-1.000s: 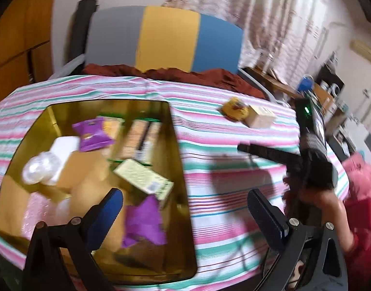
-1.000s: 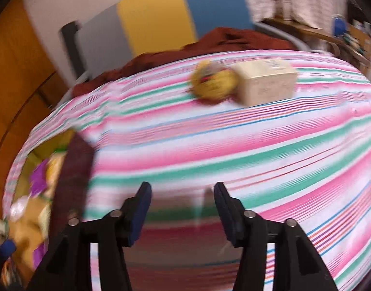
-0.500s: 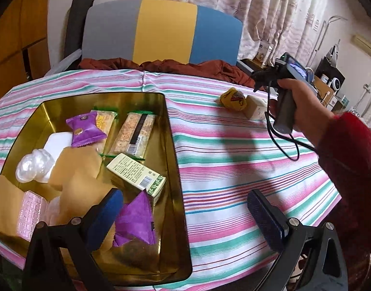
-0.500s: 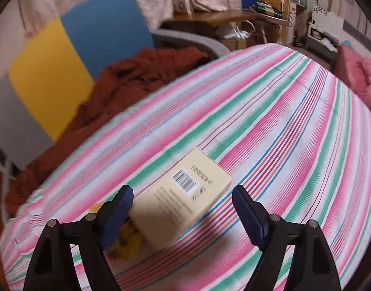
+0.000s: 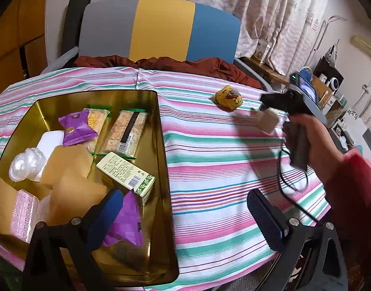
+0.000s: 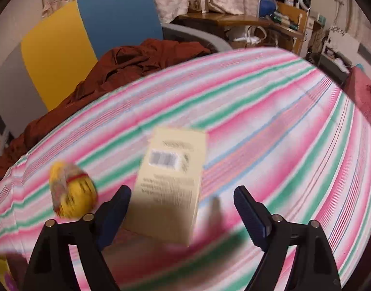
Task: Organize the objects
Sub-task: 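Move the right gripper to the cream tea box and grasp it, then grasp the yellow knitted bag with the left gripper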
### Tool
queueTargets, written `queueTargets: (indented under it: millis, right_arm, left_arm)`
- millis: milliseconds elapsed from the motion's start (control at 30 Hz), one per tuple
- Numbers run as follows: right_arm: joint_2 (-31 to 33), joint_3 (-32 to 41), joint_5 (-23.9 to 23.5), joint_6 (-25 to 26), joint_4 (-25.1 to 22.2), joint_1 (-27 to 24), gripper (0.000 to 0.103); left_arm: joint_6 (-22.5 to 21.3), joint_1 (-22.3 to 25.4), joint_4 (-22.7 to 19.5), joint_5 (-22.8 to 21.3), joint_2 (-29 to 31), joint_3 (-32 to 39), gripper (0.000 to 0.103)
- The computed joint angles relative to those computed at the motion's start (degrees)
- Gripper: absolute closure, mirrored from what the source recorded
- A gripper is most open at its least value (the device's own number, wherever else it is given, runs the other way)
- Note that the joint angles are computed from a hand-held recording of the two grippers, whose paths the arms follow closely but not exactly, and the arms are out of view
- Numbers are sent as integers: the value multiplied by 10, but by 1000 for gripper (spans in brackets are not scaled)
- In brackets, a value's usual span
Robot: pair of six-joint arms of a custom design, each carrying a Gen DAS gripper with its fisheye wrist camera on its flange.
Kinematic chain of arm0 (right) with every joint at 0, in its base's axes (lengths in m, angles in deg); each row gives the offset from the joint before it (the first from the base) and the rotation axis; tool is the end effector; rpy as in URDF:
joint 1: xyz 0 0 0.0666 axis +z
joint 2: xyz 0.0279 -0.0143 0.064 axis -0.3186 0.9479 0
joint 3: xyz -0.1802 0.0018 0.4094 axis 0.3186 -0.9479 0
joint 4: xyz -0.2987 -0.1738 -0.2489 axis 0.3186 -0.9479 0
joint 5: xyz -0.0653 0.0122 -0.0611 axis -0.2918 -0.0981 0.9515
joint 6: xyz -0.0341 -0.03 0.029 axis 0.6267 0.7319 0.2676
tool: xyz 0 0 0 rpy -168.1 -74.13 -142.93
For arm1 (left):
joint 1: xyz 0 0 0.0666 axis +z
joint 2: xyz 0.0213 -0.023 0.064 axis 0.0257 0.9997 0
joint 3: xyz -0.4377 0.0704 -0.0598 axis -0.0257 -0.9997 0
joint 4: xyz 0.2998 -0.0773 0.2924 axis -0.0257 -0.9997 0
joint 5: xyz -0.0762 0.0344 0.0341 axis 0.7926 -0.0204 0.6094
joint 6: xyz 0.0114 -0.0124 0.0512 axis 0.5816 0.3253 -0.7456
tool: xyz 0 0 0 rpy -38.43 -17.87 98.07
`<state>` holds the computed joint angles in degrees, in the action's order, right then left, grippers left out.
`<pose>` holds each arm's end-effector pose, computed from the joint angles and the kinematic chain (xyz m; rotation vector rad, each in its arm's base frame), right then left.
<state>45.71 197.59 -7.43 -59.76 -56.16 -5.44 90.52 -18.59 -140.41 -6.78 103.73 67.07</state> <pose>0.6407 0.1352 0.5003 1.0030 2.3863 -0.1228 0.5185 -0.1984 0.5433 0.4450 2.4193 -0.4654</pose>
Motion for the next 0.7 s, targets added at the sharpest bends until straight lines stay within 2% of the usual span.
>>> queueTargets:
  millis: [33,67,133,200,300,500,600,700]
  right_arm:
    - [-26,-48,-24,7,47,-2,36]
    - [-43,-80,-40,6,83,-3,41]
    - [-89,-167,-56,-2,190,-6,47]
    - [-114,-212,-40,2,247,-2,49]
    - [-127,-237,-2,25,268,11,51]
    - [-150,-272,20,6,298,21,51]
    - [-165,-290,29,1,310,27,51]
    - [-167,-294,45,-4,311,30,51]
  left_arm:
    - [2,-2,-2,0,2,3,0]
    - [4,-5,-3,3,3,6,0]
    - [5,-11,-4,1,6,14,0]
    - [3,-21,-4,-6,12,25,0]
    - [7,-35,-6,-16,29,52,0]
    - [29,-63,-20,-22,100,147,0]
    - [37,-79,-15,-49,143,198,0]
    - [49,-91,-32,-72,195,263,0]
